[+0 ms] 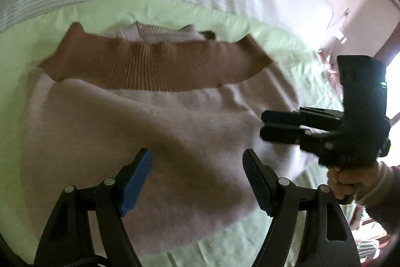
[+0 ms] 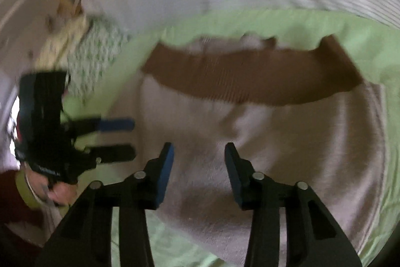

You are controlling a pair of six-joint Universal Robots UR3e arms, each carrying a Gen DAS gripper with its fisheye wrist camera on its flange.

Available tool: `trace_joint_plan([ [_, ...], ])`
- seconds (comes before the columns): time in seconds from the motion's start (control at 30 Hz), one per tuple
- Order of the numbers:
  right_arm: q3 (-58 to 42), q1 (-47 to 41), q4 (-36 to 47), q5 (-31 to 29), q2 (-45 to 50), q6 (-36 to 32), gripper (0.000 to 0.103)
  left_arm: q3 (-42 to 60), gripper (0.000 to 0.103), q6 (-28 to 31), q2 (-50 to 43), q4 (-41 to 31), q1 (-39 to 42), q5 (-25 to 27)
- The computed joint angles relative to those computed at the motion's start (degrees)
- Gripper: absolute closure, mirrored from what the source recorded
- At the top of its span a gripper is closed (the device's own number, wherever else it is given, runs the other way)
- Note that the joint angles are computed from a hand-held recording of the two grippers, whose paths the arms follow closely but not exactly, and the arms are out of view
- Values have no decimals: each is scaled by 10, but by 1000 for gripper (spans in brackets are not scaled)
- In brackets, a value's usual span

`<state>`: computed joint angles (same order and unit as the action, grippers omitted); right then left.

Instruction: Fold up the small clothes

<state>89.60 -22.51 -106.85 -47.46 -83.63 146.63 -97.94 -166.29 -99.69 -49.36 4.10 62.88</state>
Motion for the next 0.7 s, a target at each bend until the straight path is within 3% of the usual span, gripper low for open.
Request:
trace_joint_plan([
  [0.13, -55, 30, -22, -53, 80, 15, 68, 51, 30, -26, -73, 30, -13, 48],
  [0.27, -106, 36, -105, -106, 162, 98, 71, 131, 35, -41, -144, 35, -3, 65],
  [0.37, -151, 28, -146, -134, 208, 154, 85, 167, 35, -42, -170, 34, 14, 63],
  [0.4, -164, 26, -159, -147, 220, 172, 94, 181, 37, -45, -180, 34, 13, 70],
  [0.5, -207, 15, -191, -179, 256, 223, 103, 194, 37, -55, -187, 51, 28, 107],
  [0.53, -214, 12, -198, -186, 263, 234, 103, 196, 40, -58, -191, 56, 37, 124],
  [0.63, -227, -11, -215, -183, 279, 283, 103, 181, 55, -56, -185, 53, 76, 100],
  [0.7, -227, -8, -215, -179, 269, 287, 101, 169, 55, -58, -169, 47, 88, 91],
])
